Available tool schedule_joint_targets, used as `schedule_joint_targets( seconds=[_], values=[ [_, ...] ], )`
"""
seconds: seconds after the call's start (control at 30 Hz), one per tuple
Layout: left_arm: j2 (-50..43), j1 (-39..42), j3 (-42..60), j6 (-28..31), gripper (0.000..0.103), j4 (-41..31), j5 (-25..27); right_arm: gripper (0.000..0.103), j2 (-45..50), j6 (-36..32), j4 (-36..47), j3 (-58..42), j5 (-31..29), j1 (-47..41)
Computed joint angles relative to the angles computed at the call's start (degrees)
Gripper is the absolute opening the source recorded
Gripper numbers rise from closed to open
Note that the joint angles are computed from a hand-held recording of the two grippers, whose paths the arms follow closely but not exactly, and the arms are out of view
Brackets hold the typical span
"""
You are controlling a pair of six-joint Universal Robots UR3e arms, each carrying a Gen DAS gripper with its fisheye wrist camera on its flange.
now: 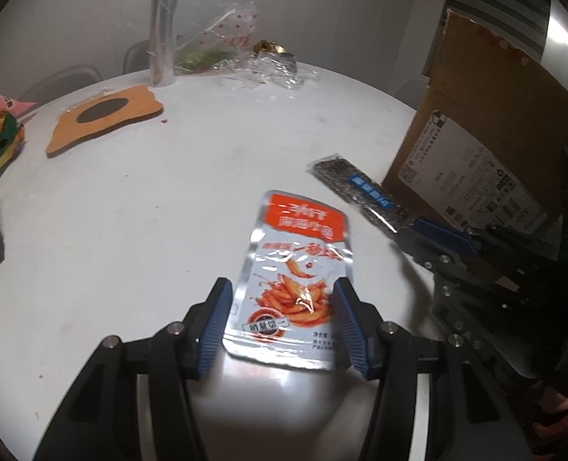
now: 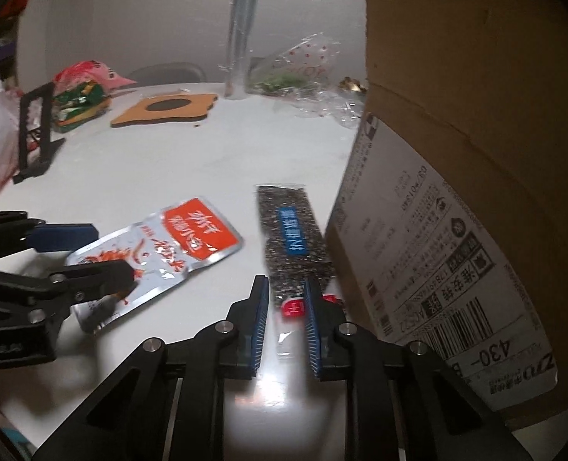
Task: Organize snacks
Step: 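Lower the left gripper onto the red squid pack while the right gripper approaches the dark seed bar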
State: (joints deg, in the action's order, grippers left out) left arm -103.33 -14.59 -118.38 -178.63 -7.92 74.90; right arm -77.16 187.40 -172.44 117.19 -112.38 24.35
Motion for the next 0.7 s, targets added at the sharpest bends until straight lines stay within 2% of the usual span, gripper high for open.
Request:
schedule_joint_targets(
  seconds=[0.13,0.23,0.3,0.53,0.7],
  values=[
    [-0.20,-0.80,0.91,0.73,0.062,-1.22,-0.28,0.013,-2.25,0.95,-0.77,2.83,4.07,-2.09],
    [-0.50,-1.61,1.73,0.86,0.067,-1.83,0.64,0.014,-5.61,2.50,-0.61,5.81,9.51,-4.73],
    [-0.71,-2.17,2.22,0.91,0.071,-2.19,1.46,0.014,-6.46,2.46,-1.38,7.12,10.06,-4.77],
    [-1.80,-4.32,3.99,1.30,0.072,-3.30,4.33,0.014,-11.36,3.43,-3.09,12.66,14.49,-5.88],
    [-2.28,-4.81,3.97,1.42,0.071,-2.32,5.36,0.014,-13.22,3.39,-3.80,15.14,12.04,-2.18]
  ],
)
